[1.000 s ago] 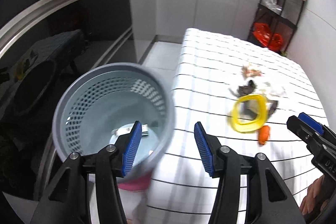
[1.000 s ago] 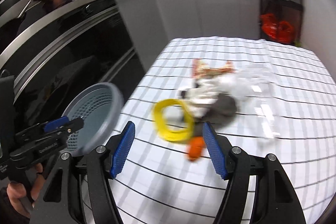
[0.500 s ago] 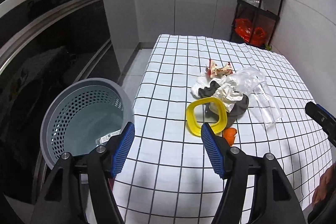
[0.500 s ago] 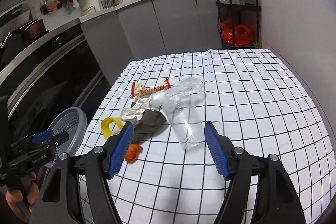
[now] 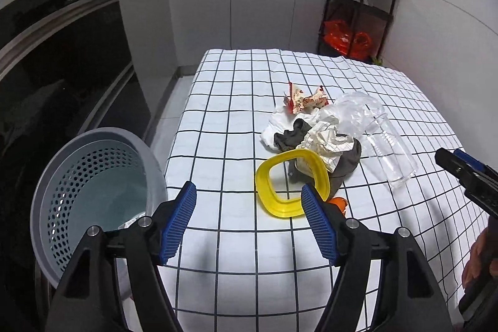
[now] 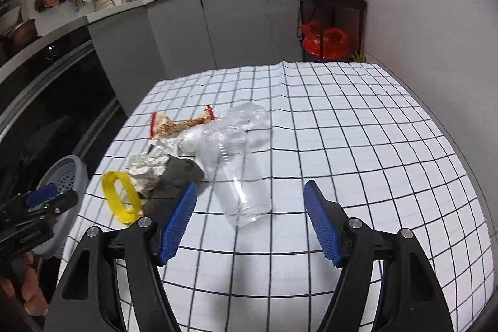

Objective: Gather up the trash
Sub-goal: 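Return to the table and grasp the clear plastic cup with the right tool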

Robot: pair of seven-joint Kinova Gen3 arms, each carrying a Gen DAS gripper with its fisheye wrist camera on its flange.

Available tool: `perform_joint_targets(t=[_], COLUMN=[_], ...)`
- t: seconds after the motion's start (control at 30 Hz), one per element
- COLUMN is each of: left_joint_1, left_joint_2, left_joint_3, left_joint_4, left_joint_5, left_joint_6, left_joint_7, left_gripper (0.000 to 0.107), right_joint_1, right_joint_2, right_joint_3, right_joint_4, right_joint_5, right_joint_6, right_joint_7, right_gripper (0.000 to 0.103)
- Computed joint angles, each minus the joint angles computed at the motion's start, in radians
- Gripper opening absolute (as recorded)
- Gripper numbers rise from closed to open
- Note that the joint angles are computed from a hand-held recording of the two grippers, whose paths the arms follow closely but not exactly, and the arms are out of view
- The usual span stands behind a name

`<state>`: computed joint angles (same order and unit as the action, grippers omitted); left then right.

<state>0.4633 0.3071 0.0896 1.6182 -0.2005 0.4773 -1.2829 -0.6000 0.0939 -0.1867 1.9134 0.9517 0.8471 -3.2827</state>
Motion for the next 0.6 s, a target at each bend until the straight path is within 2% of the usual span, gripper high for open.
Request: perform_joint_targets(t=[0.1, 0.17, 0.3, 0.47, 0.6], left_joint_1=[-0.035, -0.059, -0.048, -0.002, 0.013], left_joint_2=[0.003, 0.009, 0.038, 0.058, 0.071], left_joint_3=[0.025, 0.038, 0.022, -0.031, -0.038], left_joint_4=[0.002, -0.004, -0.032, -0.041, -0.050], left_joint_5=[0.035, 0.072, 0.091, 0.053, 0.029], left_joint_6=[-0.015, -0.017, -0.014, -0.024, -0.016], left_joint_7=[-0.050, -0.076, -0.075, -0.002, 0.026], left_gripper=[0.070, 0.070, 0.071, 0.075, 0.077], right_joint_1=[0.009, 0.009, -0.001, 0.026, 0.055], right_joint_2=[0.004, 0.015, 0.045, 0.064, 0.071], right_joint_3=[0.005, 0.007, 0.023, 0.053, 0.067], right_joint_4=[-0.042, -0.078, -0.113, -0.086, -0.081], right_joint_5=[-0.050, -0.061, -0.018, 0.012, -0.031], right_joint_6=[0.034, 0.069, 0.094, -0.023, -0.115], right_joint_7=[0.045, 0.086, 0.122, 0.120, 0.204], right_gripper=[0.069, 0.074, 0.075, 0.076, 0.080])
